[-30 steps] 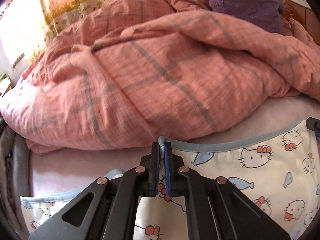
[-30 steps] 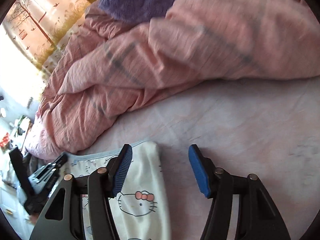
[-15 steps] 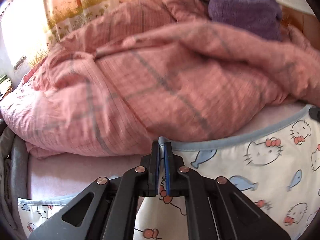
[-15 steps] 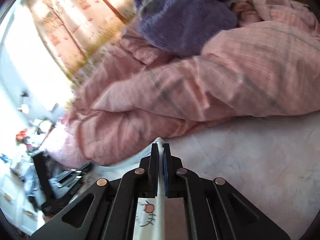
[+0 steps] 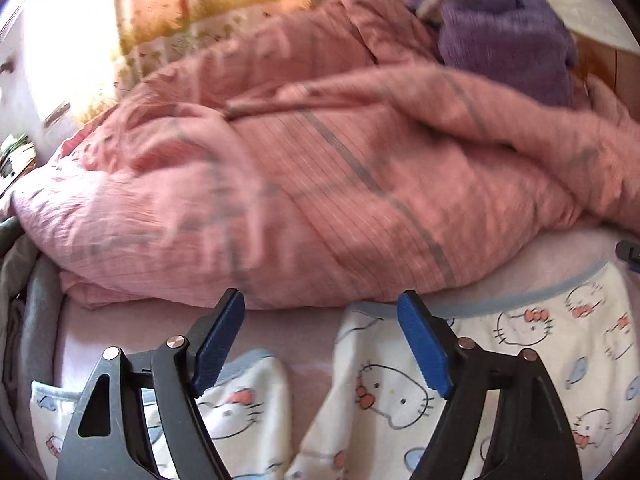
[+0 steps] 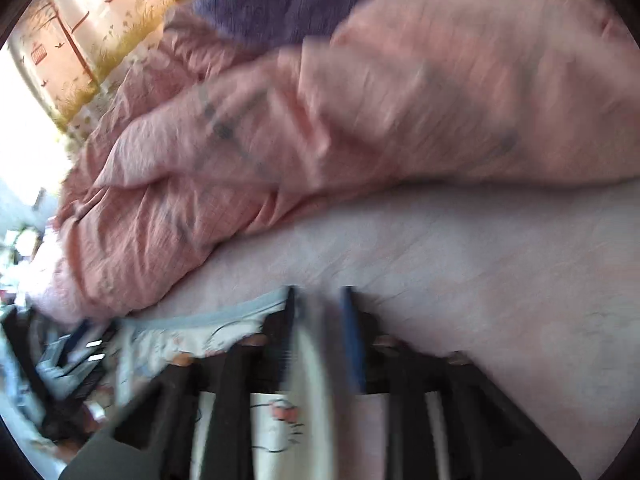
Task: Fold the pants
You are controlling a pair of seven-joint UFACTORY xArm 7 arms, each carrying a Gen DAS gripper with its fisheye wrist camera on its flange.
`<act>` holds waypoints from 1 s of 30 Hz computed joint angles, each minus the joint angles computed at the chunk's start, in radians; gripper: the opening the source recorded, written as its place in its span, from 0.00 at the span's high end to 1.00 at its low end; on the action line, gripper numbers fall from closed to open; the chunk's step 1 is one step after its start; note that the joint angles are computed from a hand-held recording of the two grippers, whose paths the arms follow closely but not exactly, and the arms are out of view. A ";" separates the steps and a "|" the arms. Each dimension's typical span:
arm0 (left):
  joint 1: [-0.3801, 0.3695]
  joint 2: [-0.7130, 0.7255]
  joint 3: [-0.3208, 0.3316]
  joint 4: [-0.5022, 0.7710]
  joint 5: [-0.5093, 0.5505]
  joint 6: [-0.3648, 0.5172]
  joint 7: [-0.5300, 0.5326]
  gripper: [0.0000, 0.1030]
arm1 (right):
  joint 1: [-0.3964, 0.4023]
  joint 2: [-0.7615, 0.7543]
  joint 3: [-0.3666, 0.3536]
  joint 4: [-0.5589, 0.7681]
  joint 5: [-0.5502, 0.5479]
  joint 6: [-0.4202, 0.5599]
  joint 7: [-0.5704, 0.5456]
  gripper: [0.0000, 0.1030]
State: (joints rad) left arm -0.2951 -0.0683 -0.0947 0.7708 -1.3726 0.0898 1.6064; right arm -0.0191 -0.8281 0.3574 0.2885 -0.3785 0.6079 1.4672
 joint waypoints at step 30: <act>0.706 -1.272 0.882 -0.424 0.910 1.107 -0.160 0.19 | 0.153 -0.469 0.652 0.641 0.212 0.727 0.070 0.37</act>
State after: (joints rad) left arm 0.4112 -1.3403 0.7874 0.3467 -0.4622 1.1969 1.4461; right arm 0.1343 -1.2966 1.0097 0.9290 -0.1663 1.3349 1.5370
